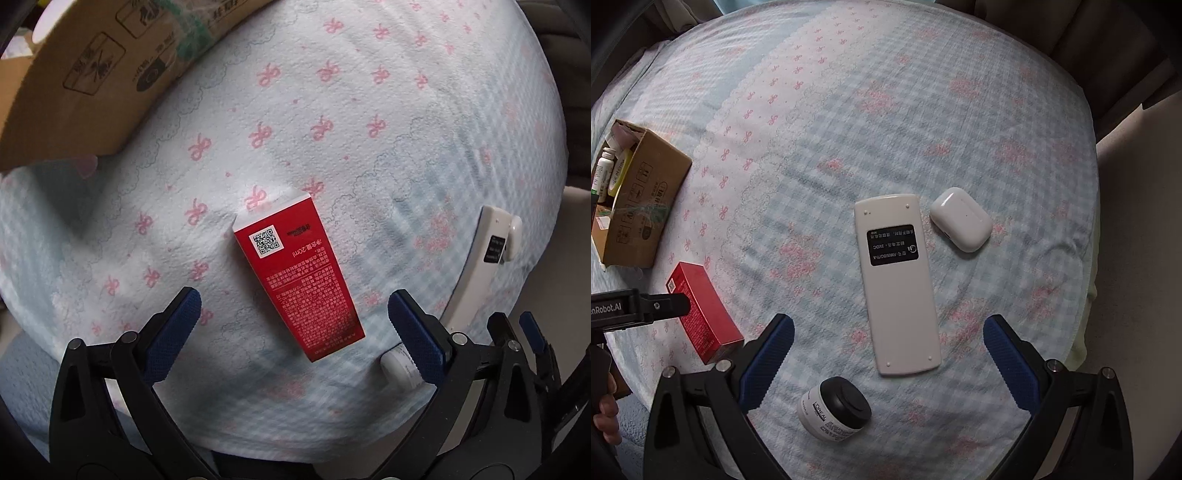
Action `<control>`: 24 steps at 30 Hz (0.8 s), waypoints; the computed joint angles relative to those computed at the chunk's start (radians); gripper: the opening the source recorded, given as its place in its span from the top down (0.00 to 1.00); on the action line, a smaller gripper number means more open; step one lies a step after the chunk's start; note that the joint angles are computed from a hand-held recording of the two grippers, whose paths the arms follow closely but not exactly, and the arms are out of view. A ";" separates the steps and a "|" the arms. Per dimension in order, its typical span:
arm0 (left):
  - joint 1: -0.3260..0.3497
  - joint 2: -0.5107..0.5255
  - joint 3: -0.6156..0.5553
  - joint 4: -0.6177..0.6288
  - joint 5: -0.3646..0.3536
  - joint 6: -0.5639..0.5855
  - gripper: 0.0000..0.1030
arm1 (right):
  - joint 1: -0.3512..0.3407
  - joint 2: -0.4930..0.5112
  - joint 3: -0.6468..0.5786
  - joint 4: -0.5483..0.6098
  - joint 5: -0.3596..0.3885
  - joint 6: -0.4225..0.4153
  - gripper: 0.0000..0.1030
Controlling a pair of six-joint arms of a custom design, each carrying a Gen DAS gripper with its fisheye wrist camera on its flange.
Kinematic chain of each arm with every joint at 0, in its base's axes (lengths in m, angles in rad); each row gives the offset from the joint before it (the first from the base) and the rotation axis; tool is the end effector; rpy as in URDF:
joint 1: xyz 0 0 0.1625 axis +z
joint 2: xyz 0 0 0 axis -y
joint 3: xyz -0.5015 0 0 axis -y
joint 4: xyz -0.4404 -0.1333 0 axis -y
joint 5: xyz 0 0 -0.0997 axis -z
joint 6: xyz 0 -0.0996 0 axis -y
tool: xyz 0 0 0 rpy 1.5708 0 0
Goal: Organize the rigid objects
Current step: 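Grasp the red box with the left tool while the right tool grasps the white remote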
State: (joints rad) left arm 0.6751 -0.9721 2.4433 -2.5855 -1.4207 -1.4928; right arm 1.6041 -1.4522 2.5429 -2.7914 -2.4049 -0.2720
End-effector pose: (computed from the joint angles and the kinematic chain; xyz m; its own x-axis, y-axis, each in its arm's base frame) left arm -0.1982 -0.3485 0.0062 -0.7427 -0.4959 -0.4499 -0.5102 0.8543 -0.0995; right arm 0.0718 -0.3681 0.2164 -0.6410 -0.1954 0.7423 -0.2131 0.9743 0.0725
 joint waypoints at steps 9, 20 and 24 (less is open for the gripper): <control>0.017 0.091 0.015 -0.092 -0.009 -0.182 0.22 | -0.076 0.121 -0.041 -0.038 -0.002 -0.117 0.04; -0.002 0.119 0.005 -0.090 -0.017 -0.241 0.61 | -0.102 0.172 -0.070 0.024 -0.067 -0.101 0.42; -0.010 0.117 0.032 -0.154 -0.028 -0.246 0.62 | -0.103 0.164 -0.075 0.054 -0.072 -0.085 0.48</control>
State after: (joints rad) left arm 0.6647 -0.8548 2.4755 -2.7393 -1.4482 -1.7386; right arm 1.5013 -1.2885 2.4681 -2.7372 -2.4770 -0.3570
